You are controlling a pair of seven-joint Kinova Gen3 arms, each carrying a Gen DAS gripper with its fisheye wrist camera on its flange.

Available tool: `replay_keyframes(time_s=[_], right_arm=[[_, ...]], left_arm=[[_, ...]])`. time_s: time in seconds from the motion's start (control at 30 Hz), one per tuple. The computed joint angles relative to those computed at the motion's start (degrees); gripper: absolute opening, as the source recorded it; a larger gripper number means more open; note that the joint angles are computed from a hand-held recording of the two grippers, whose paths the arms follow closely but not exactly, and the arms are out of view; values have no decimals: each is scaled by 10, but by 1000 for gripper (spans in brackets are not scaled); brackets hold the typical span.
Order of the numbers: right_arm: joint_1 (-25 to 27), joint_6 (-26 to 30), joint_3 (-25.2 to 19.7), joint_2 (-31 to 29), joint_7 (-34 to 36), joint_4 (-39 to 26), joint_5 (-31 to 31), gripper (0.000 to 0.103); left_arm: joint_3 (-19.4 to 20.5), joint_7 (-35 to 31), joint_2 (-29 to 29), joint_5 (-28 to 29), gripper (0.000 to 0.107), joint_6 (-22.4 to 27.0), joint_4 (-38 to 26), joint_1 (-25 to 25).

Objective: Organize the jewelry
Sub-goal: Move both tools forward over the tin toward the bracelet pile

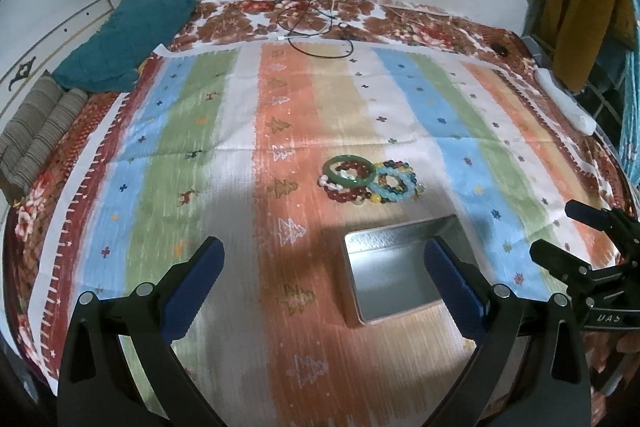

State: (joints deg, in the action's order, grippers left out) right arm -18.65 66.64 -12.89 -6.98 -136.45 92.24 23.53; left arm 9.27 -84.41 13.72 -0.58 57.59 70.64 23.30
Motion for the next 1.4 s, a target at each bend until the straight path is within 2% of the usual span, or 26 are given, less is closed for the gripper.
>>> replay_keyframes(time_s=[0.47, 0.7, 1.4], right_arm=[[17, -3, 52, 67, 74, -53, -63, 99], [18, 9, 70, 107, 93, -79, -75, 99], [27, 22, 100, 177, 151, -135, -105, 99]], left_arm=[[-18, 23, 96, -24, 97, 79, -130, 24], [-29, 29, 149, -32, 97, 119, -204, 38], [-53, -4, 291, -25, 97, 231, -419, 61]])
